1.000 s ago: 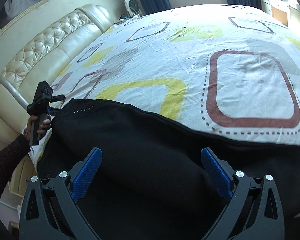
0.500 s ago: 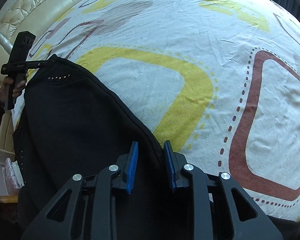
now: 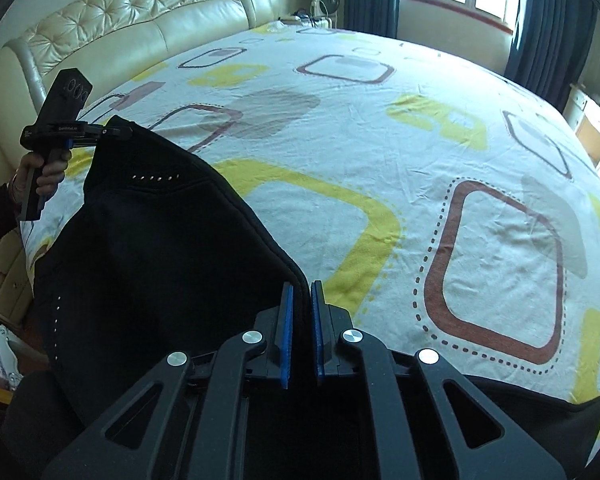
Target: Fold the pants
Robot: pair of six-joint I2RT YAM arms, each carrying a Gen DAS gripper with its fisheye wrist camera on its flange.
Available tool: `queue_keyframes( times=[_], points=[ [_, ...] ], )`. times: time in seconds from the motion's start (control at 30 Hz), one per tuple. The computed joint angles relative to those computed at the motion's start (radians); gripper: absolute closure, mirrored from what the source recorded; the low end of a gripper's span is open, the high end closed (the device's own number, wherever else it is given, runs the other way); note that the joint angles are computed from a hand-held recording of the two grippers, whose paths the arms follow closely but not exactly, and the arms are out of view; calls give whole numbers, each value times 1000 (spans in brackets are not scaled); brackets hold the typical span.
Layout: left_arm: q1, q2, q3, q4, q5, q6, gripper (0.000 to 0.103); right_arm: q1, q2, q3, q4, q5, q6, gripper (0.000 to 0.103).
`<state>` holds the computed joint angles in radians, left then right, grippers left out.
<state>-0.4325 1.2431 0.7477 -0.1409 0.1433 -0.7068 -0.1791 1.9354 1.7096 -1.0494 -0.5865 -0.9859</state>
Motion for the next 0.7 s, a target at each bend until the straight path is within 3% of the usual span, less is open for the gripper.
queue_keyframes(
  times=[0.2,0.33,0.4,0.5,0.63,0.7],
  points=[
    [-233,-247,-103,-57,-166,-108,93,-127,-292,-371,77,-69,-187,95],
    [-485,-392,-182,-151,-390,-266,93,-200,-390,-558,90,-54,-321,94],
    [-604,-440,-221,-202,-495,-373,87,-226,-419,-636,109,-29,-379,94],
    [-778,-460,-267,-274,-628,-585,77,-270,-430,-698,93,-21,-431,85],
    [-975,-397,-294,-384,-719,-923,67,-306,-374,-656,-46,15,-468,46],
    [-1078,-361,-307,-414,-770,-1100,63,-335,-364,-636,-108,27,-486,46]
  ],
)
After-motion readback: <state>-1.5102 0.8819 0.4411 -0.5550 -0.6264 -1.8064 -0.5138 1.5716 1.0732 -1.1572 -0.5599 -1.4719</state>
